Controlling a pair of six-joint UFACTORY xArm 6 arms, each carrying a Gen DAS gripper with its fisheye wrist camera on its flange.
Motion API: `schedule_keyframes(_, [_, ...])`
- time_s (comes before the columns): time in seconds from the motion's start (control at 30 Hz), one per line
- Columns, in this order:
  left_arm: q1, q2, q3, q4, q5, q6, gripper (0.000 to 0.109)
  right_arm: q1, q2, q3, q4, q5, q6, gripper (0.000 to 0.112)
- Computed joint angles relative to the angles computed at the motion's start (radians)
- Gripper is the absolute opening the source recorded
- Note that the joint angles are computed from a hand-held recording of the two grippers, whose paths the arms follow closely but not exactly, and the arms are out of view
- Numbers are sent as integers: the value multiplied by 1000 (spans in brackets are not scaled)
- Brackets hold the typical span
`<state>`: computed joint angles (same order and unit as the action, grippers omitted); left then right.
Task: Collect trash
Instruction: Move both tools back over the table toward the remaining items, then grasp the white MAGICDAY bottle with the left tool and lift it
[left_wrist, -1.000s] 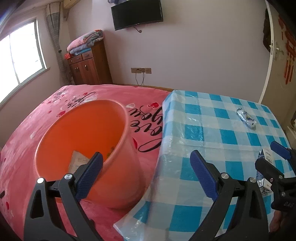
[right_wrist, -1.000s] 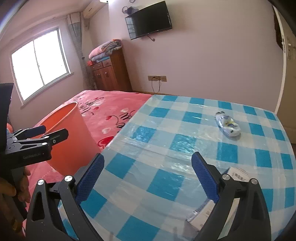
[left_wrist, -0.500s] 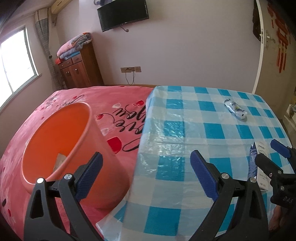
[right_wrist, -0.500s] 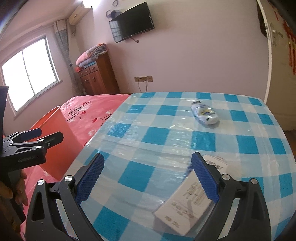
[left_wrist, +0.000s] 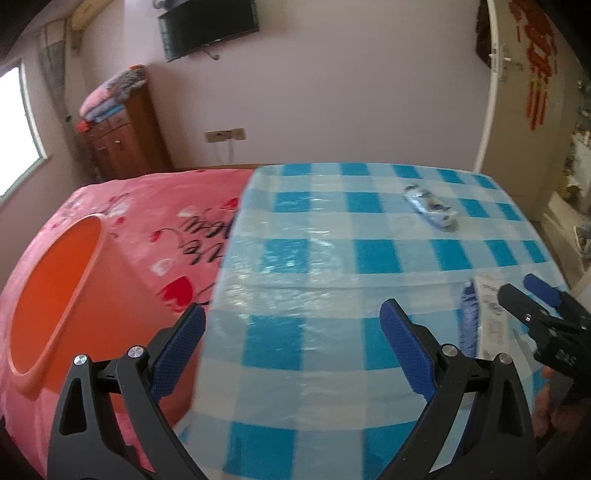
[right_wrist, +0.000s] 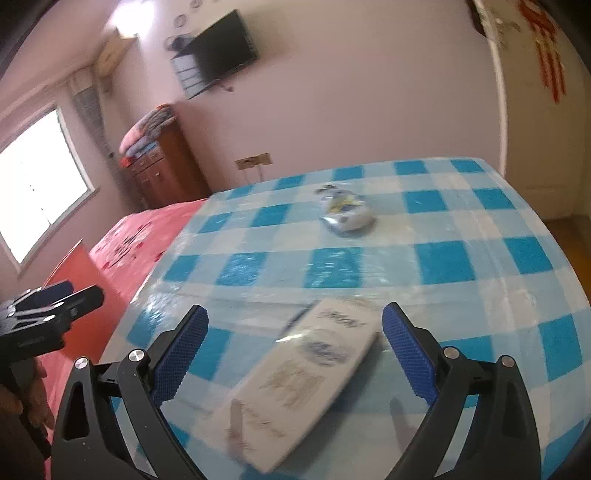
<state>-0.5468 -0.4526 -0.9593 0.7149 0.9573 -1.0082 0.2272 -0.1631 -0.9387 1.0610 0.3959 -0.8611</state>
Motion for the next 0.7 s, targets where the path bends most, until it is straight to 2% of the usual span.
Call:
schedule_keyframes(0.17, [20, 112, -83, -84, -96, 50, 96, -63, 51, -36, 8, 15, 16, 94])
schedule_keyframes(0.43, [36, 419, -351, -289, -216, 170, 96, -153, 119, -97, 23, 90, 50, 94])
schedule_keyframes(0.57, [42, 628, -573, -424, -191, 249, 96, -176, 131, -114, 33, 106, 30, 94])
schedule_keyframes(0.7, [55, 841, -845, -505, -86, 268, 96, -200, 146, -135, 41, 153, 20, 94])
